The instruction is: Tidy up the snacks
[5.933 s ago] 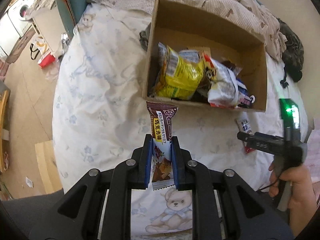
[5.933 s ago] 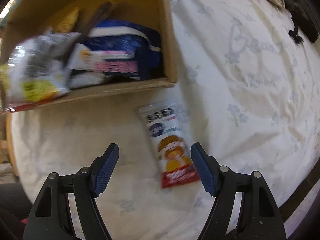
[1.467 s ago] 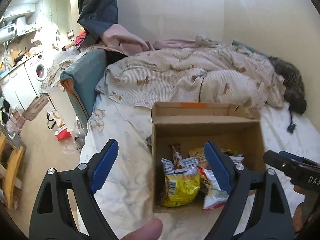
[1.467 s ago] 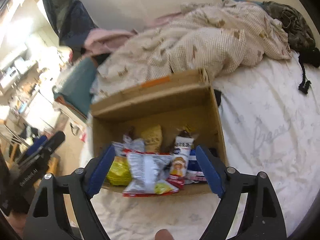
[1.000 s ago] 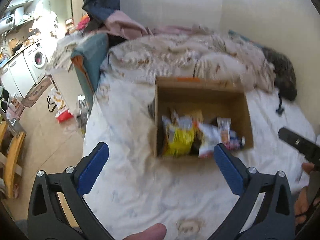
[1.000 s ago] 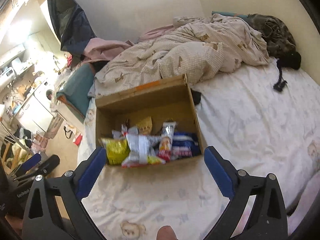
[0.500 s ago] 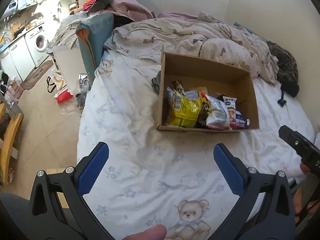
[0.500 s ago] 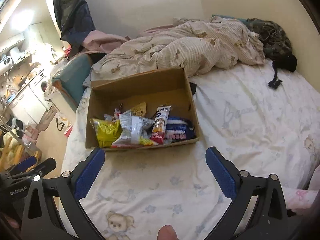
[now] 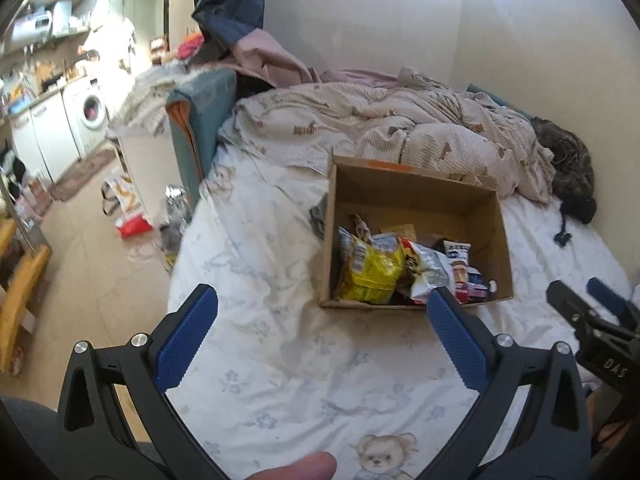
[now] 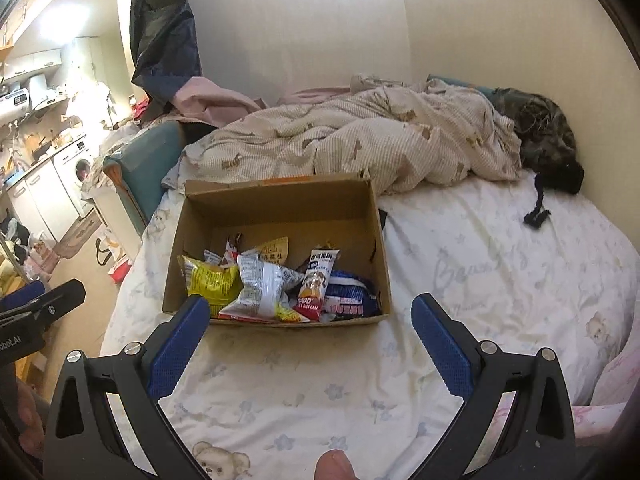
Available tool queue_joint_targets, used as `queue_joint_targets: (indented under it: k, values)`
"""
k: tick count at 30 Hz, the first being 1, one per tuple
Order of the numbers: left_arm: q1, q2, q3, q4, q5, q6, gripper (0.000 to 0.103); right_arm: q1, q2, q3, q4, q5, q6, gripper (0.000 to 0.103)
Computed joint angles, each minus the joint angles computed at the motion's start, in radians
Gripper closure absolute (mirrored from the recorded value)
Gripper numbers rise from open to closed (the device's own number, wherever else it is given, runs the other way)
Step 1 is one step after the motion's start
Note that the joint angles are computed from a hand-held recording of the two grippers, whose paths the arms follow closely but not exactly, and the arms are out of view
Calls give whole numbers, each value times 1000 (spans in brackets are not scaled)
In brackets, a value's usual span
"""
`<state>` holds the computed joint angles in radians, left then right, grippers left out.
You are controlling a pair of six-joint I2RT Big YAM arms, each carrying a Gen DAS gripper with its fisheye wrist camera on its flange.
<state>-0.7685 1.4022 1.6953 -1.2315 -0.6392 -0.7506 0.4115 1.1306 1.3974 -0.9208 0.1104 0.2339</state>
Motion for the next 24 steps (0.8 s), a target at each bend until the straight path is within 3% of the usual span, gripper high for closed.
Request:
queue_joint_targets:
  k: [24]
  values:
    - [-19, -5, -13, 22, -32, 34, 0, 7, -17, -4, 16, 30, -16, 0]
